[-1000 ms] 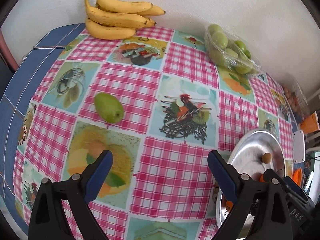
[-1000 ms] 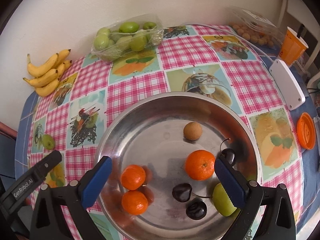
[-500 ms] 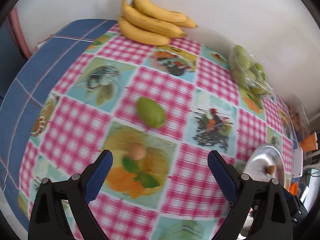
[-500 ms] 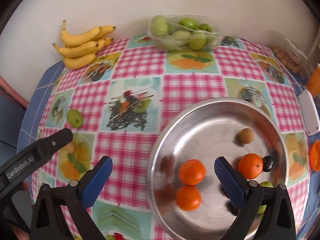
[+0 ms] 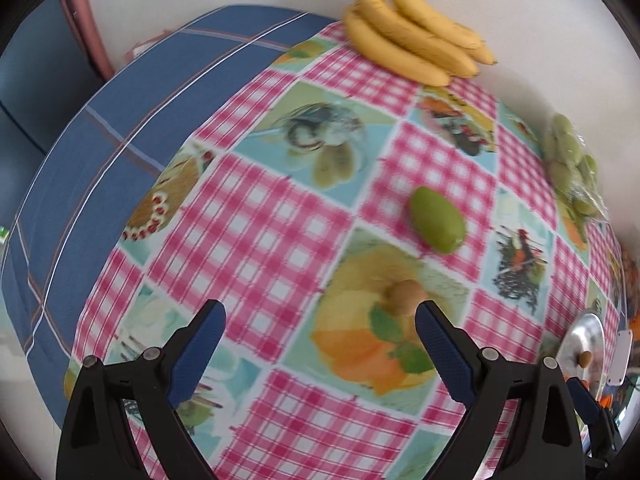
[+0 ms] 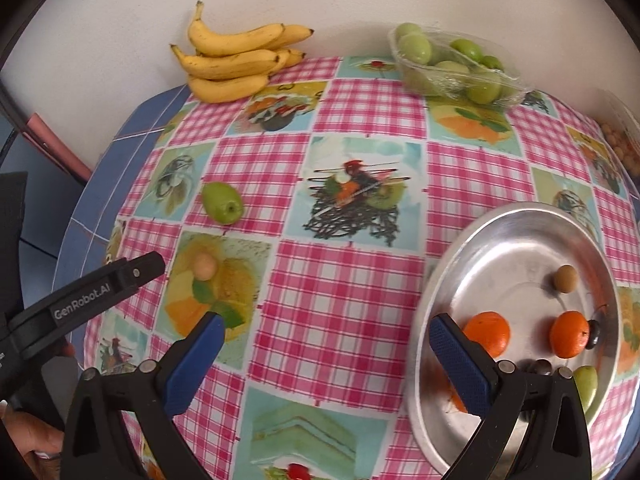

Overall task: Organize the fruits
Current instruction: 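Move both open tools away from the plate toward the loose kiwi and green pear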

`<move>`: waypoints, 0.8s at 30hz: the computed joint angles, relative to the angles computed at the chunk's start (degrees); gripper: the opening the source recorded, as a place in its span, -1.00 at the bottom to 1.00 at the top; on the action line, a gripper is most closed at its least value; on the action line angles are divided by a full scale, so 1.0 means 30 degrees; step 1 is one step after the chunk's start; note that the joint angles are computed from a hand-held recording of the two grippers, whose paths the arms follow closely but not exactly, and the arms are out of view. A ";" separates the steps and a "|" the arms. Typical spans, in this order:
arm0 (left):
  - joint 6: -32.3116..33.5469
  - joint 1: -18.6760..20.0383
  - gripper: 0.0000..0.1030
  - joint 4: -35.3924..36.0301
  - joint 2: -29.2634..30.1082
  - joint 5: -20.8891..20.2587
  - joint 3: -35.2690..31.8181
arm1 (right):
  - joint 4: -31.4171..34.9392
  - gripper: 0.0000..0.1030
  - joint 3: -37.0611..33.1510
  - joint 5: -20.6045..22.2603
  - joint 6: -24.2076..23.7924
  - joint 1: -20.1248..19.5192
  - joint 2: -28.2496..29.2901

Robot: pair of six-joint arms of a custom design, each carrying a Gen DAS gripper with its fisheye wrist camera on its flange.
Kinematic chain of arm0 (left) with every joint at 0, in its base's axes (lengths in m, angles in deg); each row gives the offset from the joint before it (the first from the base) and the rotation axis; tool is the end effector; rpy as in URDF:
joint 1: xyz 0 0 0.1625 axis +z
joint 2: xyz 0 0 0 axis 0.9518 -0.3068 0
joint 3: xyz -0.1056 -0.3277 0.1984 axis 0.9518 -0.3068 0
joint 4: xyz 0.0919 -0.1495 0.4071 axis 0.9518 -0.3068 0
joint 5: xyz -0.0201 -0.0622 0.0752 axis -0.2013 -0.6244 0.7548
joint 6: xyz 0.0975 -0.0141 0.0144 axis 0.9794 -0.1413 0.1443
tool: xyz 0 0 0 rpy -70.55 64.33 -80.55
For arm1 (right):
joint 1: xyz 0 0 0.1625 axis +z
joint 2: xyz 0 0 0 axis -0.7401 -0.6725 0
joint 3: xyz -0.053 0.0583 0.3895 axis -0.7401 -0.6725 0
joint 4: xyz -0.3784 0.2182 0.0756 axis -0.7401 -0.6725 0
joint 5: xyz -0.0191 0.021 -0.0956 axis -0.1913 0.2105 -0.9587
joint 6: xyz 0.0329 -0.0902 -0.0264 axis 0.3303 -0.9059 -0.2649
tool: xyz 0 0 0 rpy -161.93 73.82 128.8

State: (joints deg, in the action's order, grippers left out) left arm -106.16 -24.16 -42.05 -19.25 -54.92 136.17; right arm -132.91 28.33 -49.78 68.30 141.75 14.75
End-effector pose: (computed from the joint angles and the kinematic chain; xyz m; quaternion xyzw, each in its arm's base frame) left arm -0.2689 -0.6077 0.0736 -0.2105 0.8706 -0.2488 0.3685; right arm 0.1313 -0.6436 0.2343 0.1710 -0.9449 0.1013 0.2601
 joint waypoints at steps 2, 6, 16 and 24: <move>0.0049 0.0156 0.86 -0.0446 -0.0166 -0.0291 0.0268 | 0.0200 1.00 -0.0004 0.0372 0.0101 -0.0036 0.0098; 0.0262 0.0360 0.86 -0.1338 -0.0239 -0.0611 0.0545 | -0.0226 1.00 0.0064 0.0244 0.0009 0.0012 0.0340; 0.0906 0.0691 0.86 -0.2104 -0.0297 -0.0531 0.0500 | -0.1281 1.00 -0.0125 0.1437 -0.0126 0.0149 0.0847; 0.1089 0.1277 0.86 -0.2470 -0.0445 -0.1115 0.0667 | -0.1005 0.96 -0.0620 0.1480 0.0538 0.0208 0.1889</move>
State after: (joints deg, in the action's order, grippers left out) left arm -102.89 -20.33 -49.46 -20.59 -58.27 138.18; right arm -135.92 26.47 -45.34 69.92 142.37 20.42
